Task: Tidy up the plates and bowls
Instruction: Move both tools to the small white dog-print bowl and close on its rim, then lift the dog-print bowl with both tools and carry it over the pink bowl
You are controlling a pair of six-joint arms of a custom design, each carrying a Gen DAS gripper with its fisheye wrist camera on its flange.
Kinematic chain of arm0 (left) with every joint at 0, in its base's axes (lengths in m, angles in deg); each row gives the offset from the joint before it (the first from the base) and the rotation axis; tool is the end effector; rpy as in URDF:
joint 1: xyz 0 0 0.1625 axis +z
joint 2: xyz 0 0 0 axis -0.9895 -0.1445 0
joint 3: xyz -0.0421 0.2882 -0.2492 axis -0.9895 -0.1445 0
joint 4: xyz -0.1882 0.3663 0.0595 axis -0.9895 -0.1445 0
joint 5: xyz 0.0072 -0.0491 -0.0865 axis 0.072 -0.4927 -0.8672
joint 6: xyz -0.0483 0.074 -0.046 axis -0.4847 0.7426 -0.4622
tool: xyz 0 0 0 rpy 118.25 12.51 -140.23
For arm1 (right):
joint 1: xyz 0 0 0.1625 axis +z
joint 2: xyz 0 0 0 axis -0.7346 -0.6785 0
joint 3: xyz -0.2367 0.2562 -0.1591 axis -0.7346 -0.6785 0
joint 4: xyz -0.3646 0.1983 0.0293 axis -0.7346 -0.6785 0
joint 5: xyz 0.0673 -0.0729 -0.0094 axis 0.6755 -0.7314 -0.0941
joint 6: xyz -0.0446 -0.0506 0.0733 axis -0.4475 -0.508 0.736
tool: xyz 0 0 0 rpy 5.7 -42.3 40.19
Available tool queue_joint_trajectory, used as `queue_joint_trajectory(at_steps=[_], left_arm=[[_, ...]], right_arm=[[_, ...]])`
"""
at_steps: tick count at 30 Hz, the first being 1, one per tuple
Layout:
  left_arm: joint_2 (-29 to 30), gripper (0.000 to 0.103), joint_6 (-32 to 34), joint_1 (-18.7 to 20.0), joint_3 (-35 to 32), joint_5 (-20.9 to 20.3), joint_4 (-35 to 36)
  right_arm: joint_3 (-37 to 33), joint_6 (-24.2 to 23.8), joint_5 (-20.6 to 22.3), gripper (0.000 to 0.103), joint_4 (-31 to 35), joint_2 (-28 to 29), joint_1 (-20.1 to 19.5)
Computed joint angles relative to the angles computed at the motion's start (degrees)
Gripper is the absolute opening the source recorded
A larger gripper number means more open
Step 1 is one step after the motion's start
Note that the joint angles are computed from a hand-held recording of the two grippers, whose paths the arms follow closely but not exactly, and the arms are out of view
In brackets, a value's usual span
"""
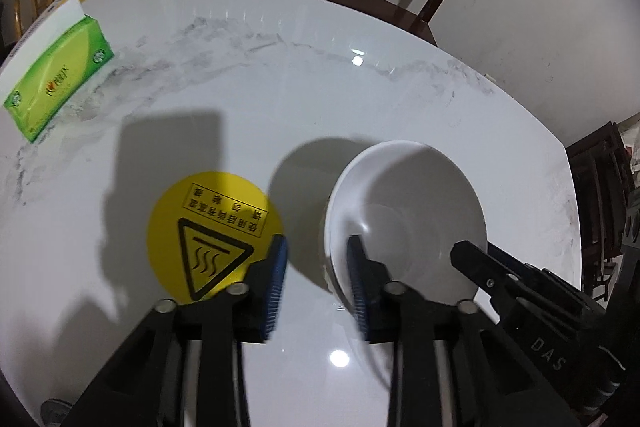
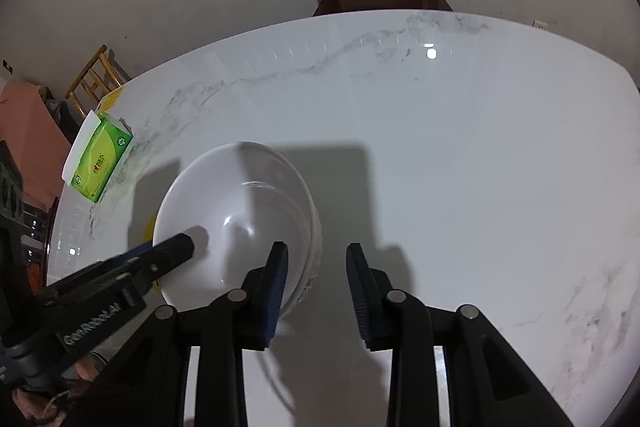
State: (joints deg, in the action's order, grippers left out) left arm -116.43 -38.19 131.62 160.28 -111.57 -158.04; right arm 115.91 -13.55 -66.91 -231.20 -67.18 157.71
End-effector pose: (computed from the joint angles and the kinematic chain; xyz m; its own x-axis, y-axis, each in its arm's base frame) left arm -0.1698 -0.5212 0.2292 -0.7851 -0.4716 -0.4015 -0.1558 0.7778 -0.6089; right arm 0.3216 -0.5998 0.0701 -0.7830 -0.4482 0.4313 -0.5168 0.8547 -0.0499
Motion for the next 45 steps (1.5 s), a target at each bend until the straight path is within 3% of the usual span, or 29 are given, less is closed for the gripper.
queue_joint_trajectory(at_steps=[4, 16, 34, 45], left_arm=[[0.41, 0.012, 2.17, 0.62, 0.57, -1.22, -3.12], [-0.09, 0.012, -1.06, -1.96, 1.17, -2.42, 0.8], [-4.14, 0.012, -11.69, -14.36, 2.83, -1.82, 11.89], [-8.22, 0.011, -21.92, -23.28, 5.1, -2.82, 20.32]], right_arm=[[0.36, 0.65, 1.54, 0.016, 0.19, -0.28, -0.41], [5.54, 2.61, 0.25, 0.014, 0.87, -4.8, -0.04], [17.83, 4.73, -0.95, 0.014, 0.25, -19.84, 4.56], [26.06, 6.64, -1.4, 0.014, 0.64, -29.48, 7.81]])
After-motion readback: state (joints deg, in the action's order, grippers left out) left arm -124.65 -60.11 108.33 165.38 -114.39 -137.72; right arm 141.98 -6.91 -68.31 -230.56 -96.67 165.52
